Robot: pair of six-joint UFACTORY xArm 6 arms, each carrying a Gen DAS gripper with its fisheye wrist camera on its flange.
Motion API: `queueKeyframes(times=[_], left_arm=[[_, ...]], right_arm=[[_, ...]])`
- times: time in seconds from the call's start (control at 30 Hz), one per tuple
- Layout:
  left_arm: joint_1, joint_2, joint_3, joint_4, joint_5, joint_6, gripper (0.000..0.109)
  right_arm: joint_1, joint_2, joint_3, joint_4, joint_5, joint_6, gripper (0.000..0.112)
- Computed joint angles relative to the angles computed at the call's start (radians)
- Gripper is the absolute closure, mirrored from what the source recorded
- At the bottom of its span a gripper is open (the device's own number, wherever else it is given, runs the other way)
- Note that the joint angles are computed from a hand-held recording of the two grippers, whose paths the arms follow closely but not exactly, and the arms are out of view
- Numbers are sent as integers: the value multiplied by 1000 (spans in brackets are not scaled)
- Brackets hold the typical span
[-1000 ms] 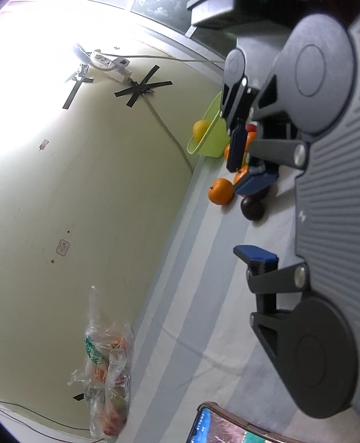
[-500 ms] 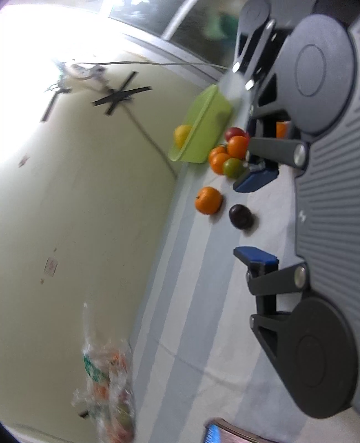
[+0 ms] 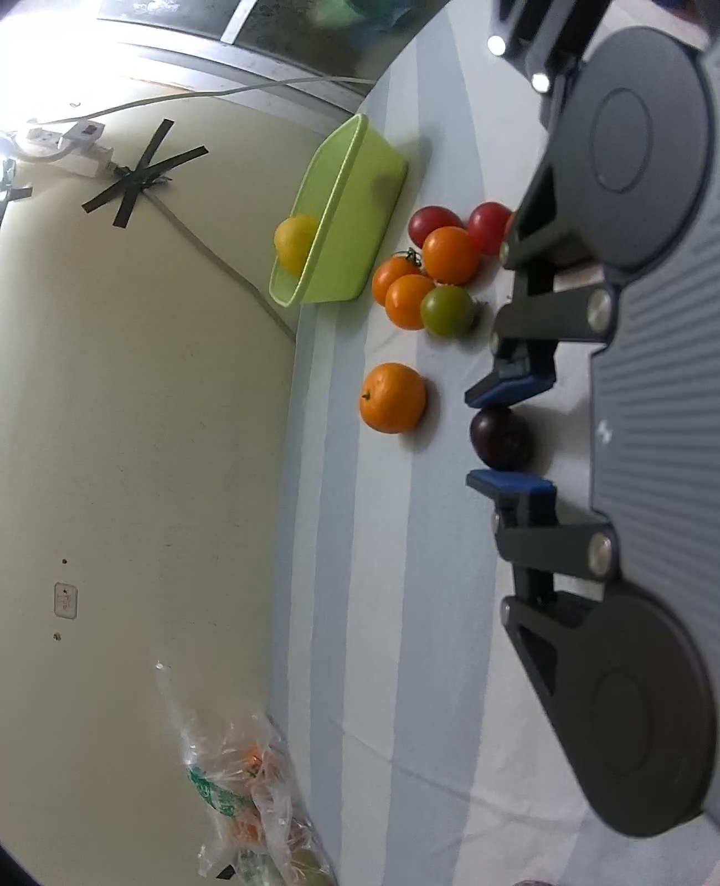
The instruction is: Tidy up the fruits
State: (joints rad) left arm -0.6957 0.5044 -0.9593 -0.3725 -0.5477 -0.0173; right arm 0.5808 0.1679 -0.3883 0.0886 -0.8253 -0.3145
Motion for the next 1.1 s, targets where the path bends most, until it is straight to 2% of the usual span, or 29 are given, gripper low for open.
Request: queueKeyframes(times=[0.07, 0.17, 0.33, 0.43, 0.5, 0.57, 0.67, 0.73, 0.83, 0.97, 1.1], left_arm=[[-1, -11, 24, 6, -20, -29, 84], [9, -43, 93, 110, -57, -139, 84], [23, -97, 214, 286, -144, -305, 84], [17, -112, 249, 317, -173, -333, 83], [16, -118, 259, 348, -186, -355, 83], [12, -115, 255, 372, -188, -360, 83], [-13, -105, 237, 335, -160, -304, 83], [-25, -104, 231, 308, -150, -279, 83], [-17, -101, 229, 326, -148, -297, 82], [-26, -95, 222, 303, -146, -277, 81], [-23, -94, 224, 311, -149, -284, 81]], right_arm=[[-25, -16, -10, -40, 64, 49, 66], [-69, -22, -12, -140, 83, 144, 70], [-71, -33, 18, -120, 52, 161, 71], [-97, -67, 56, -165, 53, 188, 71], [-93, -83, 80, -133, 45, 177, 71], [-89, -89, 95, -93, 37, 176, 71], [-133, -87, 103, -162, 25, 252, 70], [-117, -84, 103, -140, 25, 234, 69], [-98, -87, 102, -117, 41, 212, 69], [-141, -91, 101, -194, 52, 279, 68], [-127, -93, 105, -162, 51, 267, 64]])
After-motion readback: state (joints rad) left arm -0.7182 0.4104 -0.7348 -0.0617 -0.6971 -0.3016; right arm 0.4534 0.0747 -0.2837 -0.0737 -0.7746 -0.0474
